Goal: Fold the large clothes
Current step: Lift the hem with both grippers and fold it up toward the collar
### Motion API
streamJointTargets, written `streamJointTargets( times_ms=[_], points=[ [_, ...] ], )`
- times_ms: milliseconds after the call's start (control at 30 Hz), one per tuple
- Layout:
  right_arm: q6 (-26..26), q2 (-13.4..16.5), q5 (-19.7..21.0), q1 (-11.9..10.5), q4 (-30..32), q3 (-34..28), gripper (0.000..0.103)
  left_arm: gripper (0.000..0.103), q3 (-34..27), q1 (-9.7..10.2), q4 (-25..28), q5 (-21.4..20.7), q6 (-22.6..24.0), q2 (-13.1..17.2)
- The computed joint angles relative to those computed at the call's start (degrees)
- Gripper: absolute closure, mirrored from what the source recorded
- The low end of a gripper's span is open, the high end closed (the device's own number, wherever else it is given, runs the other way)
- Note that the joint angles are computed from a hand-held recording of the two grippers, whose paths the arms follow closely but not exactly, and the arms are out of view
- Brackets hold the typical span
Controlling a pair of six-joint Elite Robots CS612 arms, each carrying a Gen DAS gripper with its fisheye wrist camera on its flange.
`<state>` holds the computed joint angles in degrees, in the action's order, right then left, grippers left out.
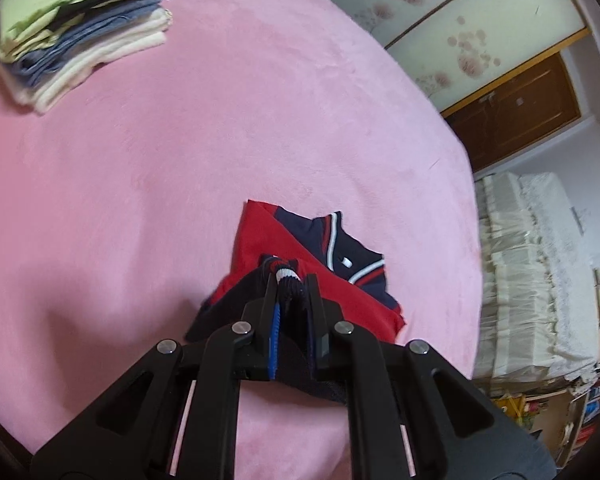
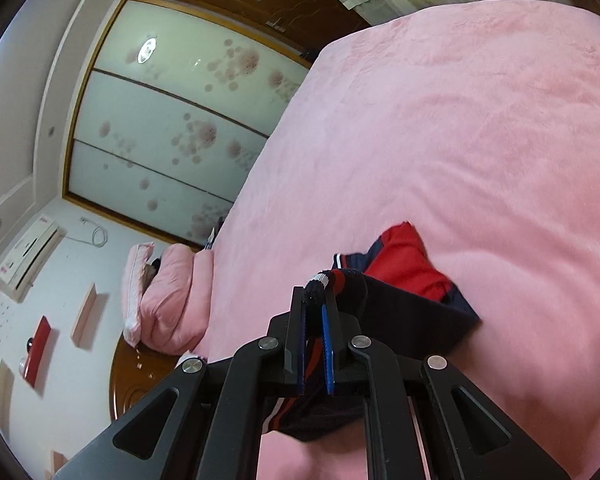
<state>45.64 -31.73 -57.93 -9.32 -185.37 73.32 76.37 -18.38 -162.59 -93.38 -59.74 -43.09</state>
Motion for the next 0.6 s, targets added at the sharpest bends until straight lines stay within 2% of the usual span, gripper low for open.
streamJointTargets(
  times_ms=[167, 267, 500, 533, 600],
  points=[
    [-1.9, 2.9, -1.0, 0.7, 7.7, -6.8, 0.096, 0.095, -6.6, 0.41, 6.4, 0.8, 0.3, 3.9],
    [-5.0, 5.2, -1.3, 1.1, 14.3, -11.9, 0.096, 0.095, -10.3, 0.52, 9.5, 1.0, -0.6, 6.3],
    [-8.7, 9.2, -1.0, 1.1, 26.8, -20.8, 0.096, 0.095, -20.0, 0.61, 18.7, 1.2, 1.7, 11.4],
    [-9.5, 9.9, -1.1, 1.2, 29.1, -22.5, 0.096, 0.092, -21.4, 0.64, 20.1, 1.0, 2.4, 12.0],
    [-11.1, 11.3, 0.0, 1.1, 33.6, -26.1, 0.091, 0.074, -23.8, 0.52, 22.5, 1.6, 5.7, 13.0]
  ],
)
